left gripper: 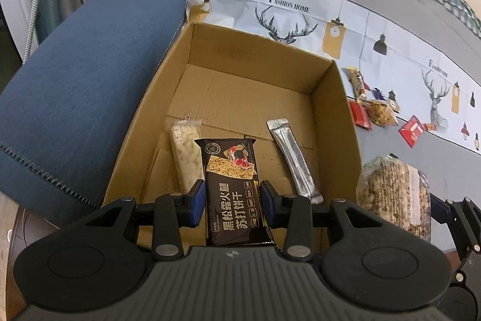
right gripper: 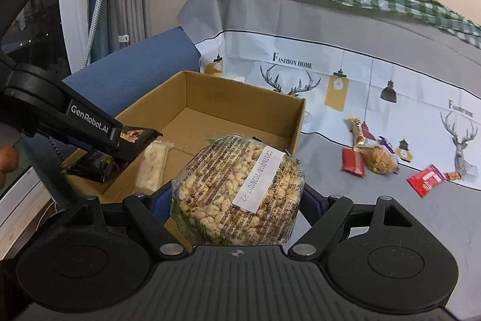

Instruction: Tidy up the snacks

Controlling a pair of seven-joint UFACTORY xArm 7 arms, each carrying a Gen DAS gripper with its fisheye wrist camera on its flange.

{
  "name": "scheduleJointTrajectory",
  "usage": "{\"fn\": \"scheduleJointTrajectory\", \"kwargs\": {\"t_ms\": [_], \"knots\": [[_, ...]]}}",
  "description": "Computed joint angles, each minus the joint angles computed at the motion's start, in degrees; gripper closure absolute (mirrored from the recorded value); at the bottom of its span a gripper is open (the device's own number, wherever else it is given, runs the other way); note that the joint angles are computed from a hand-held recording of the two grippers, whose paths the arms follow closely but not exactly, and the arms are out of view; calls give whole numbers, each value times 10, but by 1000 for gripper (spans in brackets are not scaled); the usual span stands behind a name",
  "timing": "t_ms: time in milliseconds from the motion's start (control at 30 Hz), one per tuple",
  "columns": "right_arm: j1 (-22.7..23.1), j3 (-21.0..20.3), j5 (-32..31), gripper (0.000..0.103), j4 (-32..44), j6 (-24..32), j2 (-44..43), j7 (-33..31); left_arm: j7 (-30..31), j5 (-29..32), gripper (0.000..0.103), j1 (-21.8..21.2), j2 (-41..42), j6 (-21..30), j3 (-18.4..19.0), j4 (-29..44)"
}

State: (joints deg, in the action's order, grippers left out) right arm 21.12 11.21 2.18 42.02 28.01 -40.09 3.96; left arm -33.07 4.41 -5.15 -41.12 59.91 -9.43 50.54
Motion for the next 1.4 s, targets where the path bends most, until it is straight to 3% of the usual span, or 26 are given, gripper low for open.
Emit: {"fn": "scheduleJointTrajectory", "kwargs": {"t_ms": [267,700,733,800,867,900,1000,1200,1400], "knots": [[-6,0,-13,19,44,-46,116,-18,7,5,60,14,82,-39,19,13],[-2,-9,-11,19,79,-74,212,-59,9,25,58,20,159,-74,30,20],[-4,-9,-12,19,83,-73,218,-57,12,22,53,18,160,-80,34,18],[1,-15,-1,18,91,-73,227,-63,16,17,2,17,159,-80,38,19],[2,-17,6,5,96,-77,230,-64,-13,42,0,30,136,-98,24,4],[-4,-12,2,4,93,-90,227,-54,-21,53,0,34,128,-97,18,1],[-3,-15,1,4,87,-79,208,-56,-15,62,0,31,105,-54,13,1],[20,-26,37,3,41,14,101,-66,-31,41,0,10,3,58,-6,-30],[26,-14,59,3,1,92,-20,-26,-44,21,0,-21,-78,139,-38,-38]]}}
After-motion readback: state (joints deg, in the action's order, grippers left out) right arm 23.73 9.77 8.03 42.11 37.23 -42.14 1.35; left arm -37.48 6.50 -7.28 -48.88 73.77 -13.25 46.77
